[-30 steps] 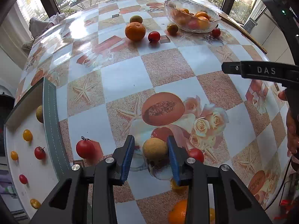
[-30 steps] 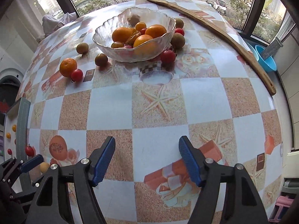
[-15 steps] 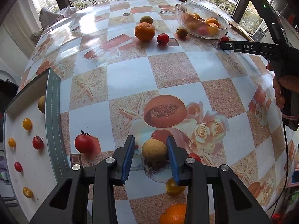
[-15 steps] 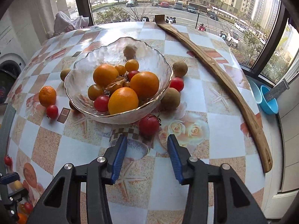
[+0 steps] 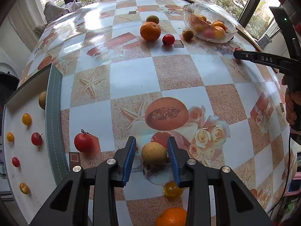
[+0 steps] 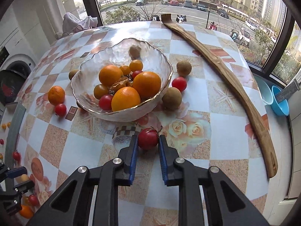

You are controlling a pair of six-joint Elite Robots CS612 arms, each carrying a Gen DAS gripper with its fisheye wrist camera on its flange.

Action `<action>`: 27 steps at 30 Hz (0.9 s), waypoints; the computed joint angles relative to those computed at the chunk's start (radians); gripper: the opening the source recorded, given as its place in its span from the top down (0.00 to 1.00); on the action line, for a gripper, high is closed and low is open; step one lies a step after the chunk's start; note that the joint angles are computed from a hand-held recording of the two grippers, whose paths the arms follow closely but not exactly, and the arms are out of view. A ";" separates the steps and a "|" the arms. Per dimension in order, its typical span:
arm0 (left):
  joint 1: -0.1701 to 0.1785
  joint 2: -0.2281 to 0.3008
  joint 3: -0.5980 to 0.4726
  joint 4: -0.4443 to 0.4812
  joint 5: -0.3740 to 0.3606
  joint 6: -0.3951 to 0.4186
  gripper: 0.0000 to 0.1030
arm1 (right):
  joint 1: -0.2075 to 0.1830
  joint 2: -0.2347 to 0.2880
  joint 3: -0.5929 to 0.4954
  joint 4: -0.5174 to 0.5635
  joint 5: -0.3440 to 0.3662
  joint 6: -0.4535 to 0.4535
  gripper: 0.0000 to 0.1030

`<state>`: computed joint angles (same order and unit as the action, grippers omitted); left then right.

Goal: Organize fruits
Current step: 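Grasp a round yellow fruit with the left tool while the right tool grasps a red tomato, then carry both fruits to the white tray and open both tools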

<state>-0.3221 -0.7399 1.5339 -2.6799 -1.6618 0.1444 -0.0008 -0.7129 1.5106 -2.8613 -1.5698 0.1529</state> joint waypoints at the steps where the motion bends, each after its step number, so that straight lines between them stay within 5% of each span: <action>1: 0.002 0.000 0.000 -0.001 -0.004 0.002 0.64 | 0.003 -0.009 0.012 0.008 0.002 0.005 0.77; 5: 0.006 0.000 0.004 -0.010 -0.018 0.006 0.65 | 0.019 -0.047 0.064 0.044 0.023 0.052 0.77; 7: 0.008 -0.001 0.006 -0.011 -0.029 0.012 0.74 | 0.028 -0.063 0.088 0.061 0.033 0.087 0.77; 15: 0.021 -0.011 0.011 -0.019 -0.083 0.020 0.74 | 0.058 -0.098 0.126 0.088 0.076 0.202 0.77; 27: 0.078 -0.052 0.029 -0.063 -0.107 -0.012 0.74 | 0.114 -0.093 0.054 0.134 0.110 0.190 0.77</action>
<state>-0.2442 -0.7915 1.5633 -2.7431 -1.7686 0.1320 0.1129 -0.8061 1.5642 -2.7276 -1.4594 0.3429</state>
